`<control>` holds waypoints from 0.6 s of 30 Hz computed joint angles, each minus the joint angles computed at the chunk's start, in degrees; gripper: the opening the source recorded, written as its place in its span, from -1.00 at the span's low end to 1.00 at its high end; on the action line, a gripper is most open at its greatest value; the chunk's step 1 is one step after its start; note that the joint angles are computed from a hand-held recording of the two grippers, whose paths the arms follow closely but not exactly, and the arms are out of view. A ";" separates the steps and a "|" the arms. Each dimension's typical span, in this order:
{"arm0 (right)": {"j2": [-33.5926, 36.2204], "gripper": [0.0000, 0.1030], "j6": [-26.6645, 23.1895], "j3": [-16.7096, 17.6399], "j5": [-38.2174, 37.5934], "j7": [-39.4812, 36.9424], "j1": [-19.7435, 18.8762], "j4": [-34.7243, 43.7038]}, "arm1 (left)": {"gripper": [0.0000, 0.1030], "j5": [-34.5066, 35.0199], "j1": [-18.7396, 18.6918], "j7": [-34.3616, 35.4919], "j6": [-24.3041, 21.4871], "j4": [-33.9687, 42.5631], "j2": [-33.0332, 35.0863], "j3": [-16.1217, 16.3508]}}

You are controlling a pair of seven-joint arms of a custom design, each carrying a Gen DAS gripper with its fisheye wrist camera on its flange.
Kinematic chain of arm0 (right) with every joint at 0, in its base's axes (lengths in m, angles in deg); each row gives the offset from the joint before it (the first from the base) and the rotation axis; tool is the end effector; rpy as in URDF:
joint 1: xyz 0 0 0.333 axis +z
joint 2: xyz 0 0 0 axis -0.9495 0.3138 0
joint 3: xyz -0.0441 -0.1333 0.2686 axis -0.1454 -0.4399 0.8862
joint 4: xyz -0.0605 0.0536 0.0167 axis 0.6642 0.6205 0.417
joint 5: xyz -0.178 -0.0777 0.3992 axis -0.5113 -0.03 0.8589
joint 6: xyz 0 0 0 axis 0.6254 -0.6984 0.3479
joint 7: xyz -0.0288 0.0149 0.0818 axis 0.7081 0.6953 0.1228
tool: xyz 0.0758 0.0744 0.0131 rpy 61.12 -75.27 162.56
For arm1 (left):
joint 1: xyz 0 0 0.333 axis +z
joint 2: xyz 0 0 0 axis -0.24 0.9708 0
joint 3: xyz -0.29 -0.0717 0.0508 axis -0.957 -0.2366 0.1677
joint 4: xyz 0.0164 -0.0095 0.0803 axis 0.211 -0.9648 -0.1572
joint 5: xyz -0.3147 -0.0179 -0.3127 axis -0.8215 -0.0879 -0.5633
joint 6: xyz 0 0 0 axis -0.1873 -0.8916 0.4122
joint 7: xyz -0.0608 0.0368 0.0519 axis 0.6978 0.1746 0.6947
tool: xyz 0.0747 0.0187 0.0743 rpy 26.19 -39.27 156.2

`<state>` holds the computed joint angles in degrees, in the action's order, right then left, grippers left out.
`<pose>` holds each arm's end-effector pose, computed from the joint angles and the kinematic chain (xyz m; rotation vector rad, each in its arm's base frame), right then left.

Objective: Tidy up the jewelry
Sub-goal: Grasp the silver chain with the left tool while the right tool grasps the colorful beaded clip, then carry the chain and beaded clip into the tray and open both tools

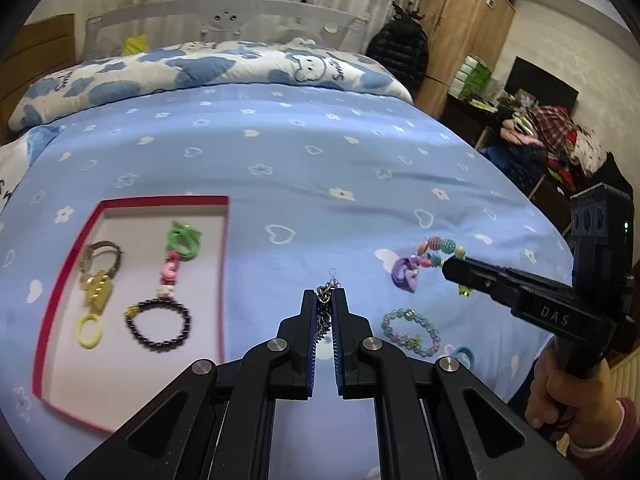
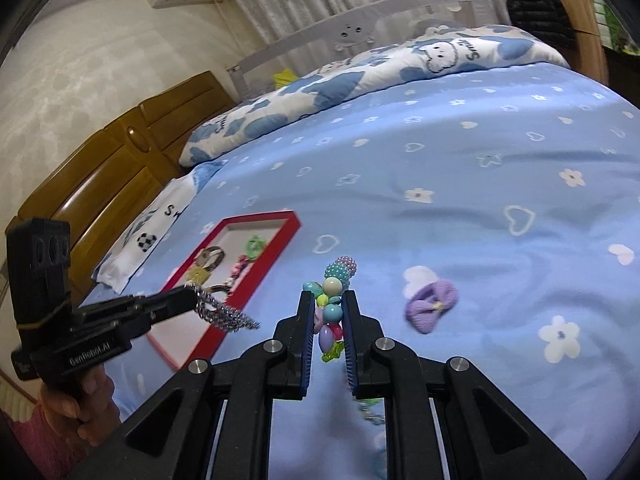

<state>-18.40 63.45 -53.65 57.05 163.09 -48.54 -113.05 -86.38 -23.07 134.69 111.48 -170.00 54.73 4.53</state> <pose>0.3475 0.2391 0.5825 -1.1082 2.0978 -0.5034 0.4899 -0.1566 0.5954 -1.0387 2.6650 -1.2155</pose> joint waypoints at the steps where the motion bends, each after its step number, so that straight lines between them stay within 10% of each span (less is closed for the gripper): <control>1: 0.48 -0.75 0.37 0.03 -0.04 -0.15 0.05 0.29 | -0.90 -0.04 0.26 -0.10 0.02 -0.12 -0.22 0.32; 18: 14.59 -0.75 9.59 -1.19 1.42 -6.94 1.11 9.67 | -0.90 0.15 4.82 -1.42 0.32 0.90 -0.40 3.36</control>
<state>-3.81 73.04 -54.85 58.47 156.15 -47.44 -103.38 -86.23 -18.25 133.27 111.80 -169.10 54.34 7.89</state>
